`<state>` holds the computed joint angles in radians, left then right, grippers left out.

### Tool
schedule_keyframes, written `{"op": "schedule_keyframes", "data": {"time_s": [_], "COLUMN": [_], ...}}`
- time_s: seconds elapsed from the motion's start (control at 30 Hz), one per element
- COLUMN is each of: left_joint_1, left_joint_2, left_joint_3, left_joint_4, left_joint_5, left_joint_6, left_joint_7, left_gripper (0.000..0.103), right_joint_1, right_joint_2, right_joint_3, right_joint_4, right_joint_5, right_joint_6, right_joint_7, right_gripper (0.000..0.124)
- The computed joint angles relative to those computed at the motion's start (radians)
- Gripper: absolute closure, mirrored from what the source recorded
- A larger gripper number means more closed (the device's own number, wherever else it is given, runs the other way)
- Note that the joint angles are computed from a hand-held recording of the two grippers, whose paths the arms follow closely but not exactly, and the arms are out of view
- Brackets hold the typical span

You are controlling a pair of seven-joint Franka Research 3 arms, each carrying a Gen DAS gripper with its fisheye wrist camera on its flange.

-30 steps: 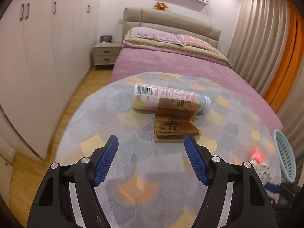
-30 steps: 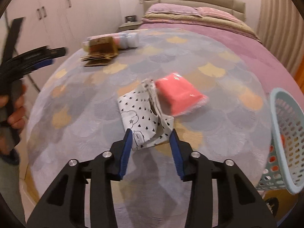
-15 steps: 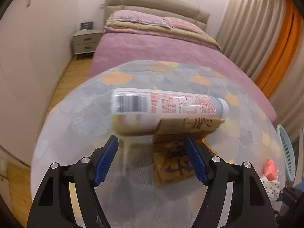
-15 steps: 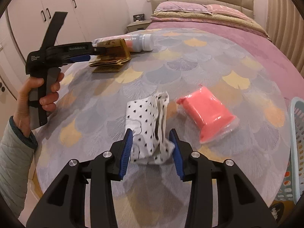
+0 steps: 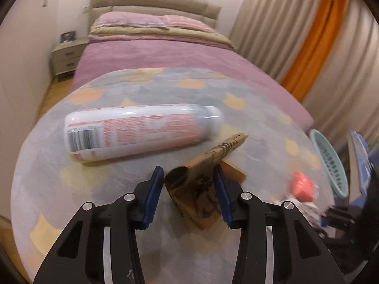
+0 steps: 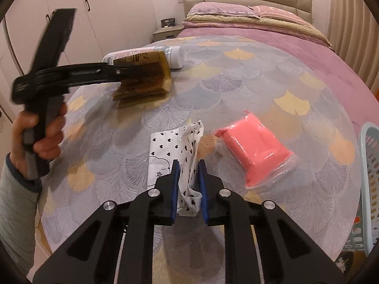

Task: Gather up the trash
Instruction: 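Carry cardboard and tissue pack to the basket and open both tools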

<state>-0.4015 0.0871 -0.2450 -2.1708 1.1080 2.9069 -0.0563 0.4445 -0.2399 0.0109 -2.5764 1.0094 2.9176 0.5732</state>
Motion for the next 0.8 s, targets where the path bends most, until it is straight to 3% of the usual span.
{"op": "schedule_keyframes", "data": {"time_s": [0.2, 0.37, 0.4, 0.43, 0.5, 0.63, 0.8], "left_joint_1": [-0.014, -0.043, -0.053, -0.061, -0.065, -0.09, -0.093], "left_joint_2": [0.035, 0.088, 0.092, 0.094, 0.093, 0.058, 0.009], "left_joint_3": [-0.016, -0.006, -0.002, 0.0, 0.001, 0.006, -0.014], "left_joint_4": [0.04, 0.094, 0.101, 0.105, 0.103, 0.094, 0.088], "left_joint_5": [-0.103, -0.164, -0.159, -0.157, -0.174, -0.106, -0.017], "left_joint_6": [-0.061, -0.12, -0.136, -0.145, -0.139, -0.161, -0.153], "left_joint_7": [0.136, 0.206, 0.201, 0.197, 0.2, 0.112, 0.001], "left_gripper": [0.053, 0.054, 0.061, 0.075, 0.088, 0.098, 0.101], "right_joint_1": [0.001, 0.003, 0.005, 0.008, 0.009, 0.01, 0.014], "right_joint_2": [-0.003, -0.006, -0.009, -0.012, -0.017, -0.049, -0.1], "right_joint_3": [0.001, -0.004, -0.006, -0.01, -0.013, -0.019, -0.037], "right_joint_4": [-0.004, -0.006, -0.007, -0.008, -0.011, -0.027, -0.044], "right_joint_5": [-0.001, 0.012, 0.018, 0.03, 0.048, 0.072, 0.11], "right_joint_6": [0.002, 0.0, -0.003, -0.005, -0.005, -0.01, -0.013], "right_joint_7": [0.003, -0.008, -0.014, -0.025, -0.039, -0.061, -0.088], "right_gripper": [0.11, 0.113, 0.115, 0.116, 0.118, 0.118, 0.118]}}
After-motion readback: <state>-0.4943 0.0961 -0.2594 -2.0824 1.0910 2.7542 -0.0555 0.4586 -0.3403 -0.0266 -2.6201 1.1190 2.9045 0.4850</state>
